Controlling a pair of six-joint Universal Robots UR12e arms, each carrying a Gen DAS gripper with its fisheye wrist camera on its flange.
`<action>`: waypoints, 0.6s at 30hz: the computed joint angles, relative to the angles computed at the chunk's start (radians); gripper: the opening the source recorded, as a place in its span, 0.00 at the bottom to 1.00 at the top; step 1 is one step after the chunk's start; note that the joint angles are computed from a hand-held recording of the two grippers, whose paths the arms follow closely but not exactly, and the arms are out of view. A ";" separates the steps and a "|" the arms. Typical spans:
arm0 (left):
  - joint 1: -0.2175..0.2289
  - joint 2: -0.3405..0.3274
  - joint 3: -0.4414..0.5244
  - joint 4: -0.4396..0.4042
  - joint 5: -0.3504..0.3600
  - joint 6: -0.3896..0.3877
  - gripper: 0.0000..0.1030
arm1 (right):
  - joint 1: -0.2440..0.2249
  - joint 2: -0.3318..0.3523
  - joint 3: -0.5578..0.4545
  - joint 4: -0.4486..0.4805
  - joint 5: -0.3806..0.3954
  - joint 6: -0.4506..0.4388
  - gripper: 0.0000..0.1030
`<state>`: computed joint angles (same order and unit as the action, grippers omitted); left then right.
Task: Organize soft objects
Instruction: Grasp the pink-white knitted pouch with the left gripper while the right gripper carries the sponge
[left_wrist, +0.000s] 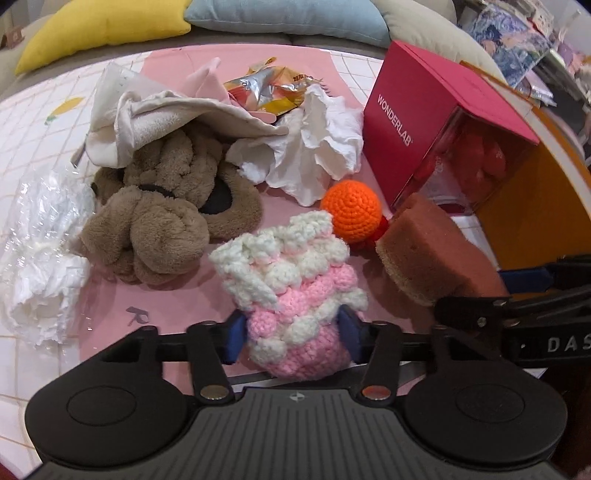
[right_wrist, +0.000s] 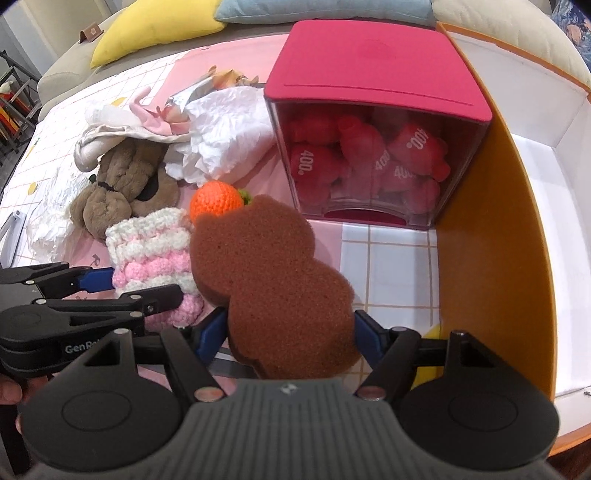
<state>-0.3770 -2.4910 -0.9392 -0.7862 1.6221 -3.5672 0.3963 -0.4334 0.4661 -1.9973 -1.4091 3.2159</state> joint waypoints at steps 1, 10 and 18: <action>0.000 0.002 0.000 -0.004 0.001 0.001 0.45 | 0.000 -0.001 0.001 0.000 0.000 -0.002 0.70; 0.004 0.071 -0.084 0.045 -0.016 -0.024 0.29 | -0.009 -0.043 0.057 -0.047 0.041 0.039 0.69; -0.004 0.120 -0.111 0.138 -0.010 -0.029 0.29 | -0.029 -0.118 0.153 -0.140 0.104 0.113 0.69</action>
